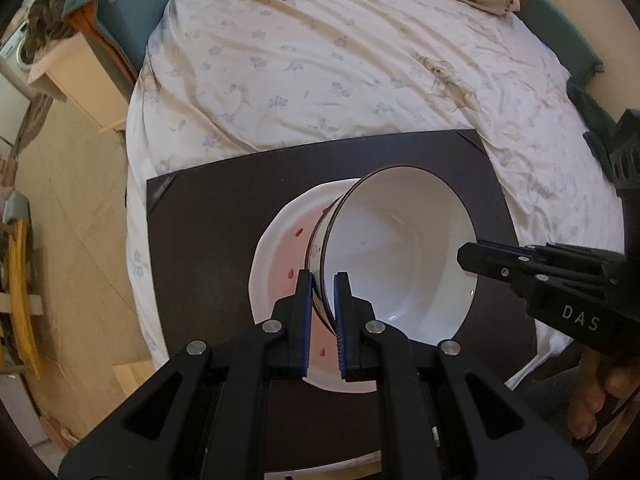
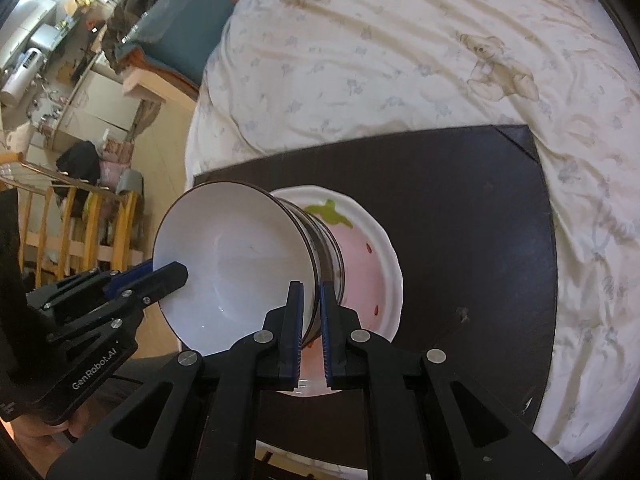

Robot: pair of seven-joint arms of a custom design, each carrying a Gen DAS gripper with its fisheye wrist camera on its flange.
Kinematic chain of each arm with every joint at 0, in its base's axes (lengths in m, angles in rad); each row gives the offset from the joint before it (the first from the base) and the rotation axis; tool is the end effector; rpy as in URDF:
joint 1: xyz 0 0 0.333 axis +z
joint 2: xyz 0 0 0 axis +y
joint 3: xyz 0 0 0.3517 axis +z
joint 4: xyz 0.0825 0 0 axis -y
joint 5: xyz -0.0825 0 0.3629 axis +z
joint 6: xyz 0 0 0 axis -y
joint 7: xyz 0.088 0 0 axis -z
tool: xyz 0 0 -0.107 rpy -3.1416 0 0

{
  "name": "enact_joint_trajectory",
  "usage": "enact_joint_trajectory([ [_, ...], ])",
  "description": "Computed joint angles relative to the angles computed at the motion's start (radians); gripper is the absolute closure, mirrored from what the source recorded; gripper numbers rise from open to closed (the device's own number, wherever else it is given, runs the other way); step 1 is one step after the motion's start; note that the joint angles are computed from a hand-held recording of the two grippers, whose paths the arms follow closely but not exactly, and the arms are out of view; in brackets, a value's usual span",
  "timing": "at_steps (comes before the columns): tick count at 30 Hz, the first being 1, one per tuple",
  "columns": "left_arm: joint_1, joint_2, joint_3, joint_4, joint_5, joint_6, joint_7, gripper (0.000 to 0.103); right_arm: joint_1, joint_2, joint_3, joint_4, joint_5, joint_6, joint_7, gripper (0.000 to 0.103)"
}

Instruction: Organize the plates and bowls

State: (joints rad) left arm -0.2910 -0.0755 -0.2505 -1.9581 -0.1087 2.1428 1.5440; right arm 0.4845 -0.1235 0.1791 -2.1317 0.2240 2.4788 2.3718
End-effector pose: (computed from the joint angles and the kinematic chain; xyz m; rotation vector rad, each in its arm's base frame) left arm 0.4579 -0.2857 0.5752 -1.6016 2.6083 -0.4074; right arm 0.4151 0.3289 0.5566 -1.6033 2.1235 0.1761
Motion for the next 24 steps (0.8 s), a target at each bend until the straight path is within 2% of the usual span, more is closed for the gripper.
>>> enact_joint_trajectory([
  [3, -0.002, 0.005, -0.002, 0.003, 0.011, 0.001, 0.002, 0.095, -0.002, 0.004, -0.001, -0.002, 0.001, 0.003, 0.013, 0.094],
  [7, 0.001, 0.012, 0.003, 0.015, -0.013, -0.010, -0.001, 0.095, -0.001, 0.003, -0.014, -0.013, 0.073, 0.020, -0.001, 0.090],
  [12, 0.011, 0.003, 0.012, 0.013, -0.035, 0.041, 0.001, 0.095, -0.007, 0.005, -0.016, -0.004, 0.092, 0.016, -0.005, 0.090],
  [19, 0.021, 0.033, 0.016, 0.022, -0.084, 0.047, 0.008, 0.095, -0.022, -0.029, -0.017, -0.041, 0.069, 0.094, 0.012, 0.090],
  [24, 0.021, 0.049, 0.013, 0.019, -0.076, 0.052, 0.011, 0.095, -0.009, -0.013, -0.030, -0.045, 0.141, 0.126, -0.036, 0.090],
])
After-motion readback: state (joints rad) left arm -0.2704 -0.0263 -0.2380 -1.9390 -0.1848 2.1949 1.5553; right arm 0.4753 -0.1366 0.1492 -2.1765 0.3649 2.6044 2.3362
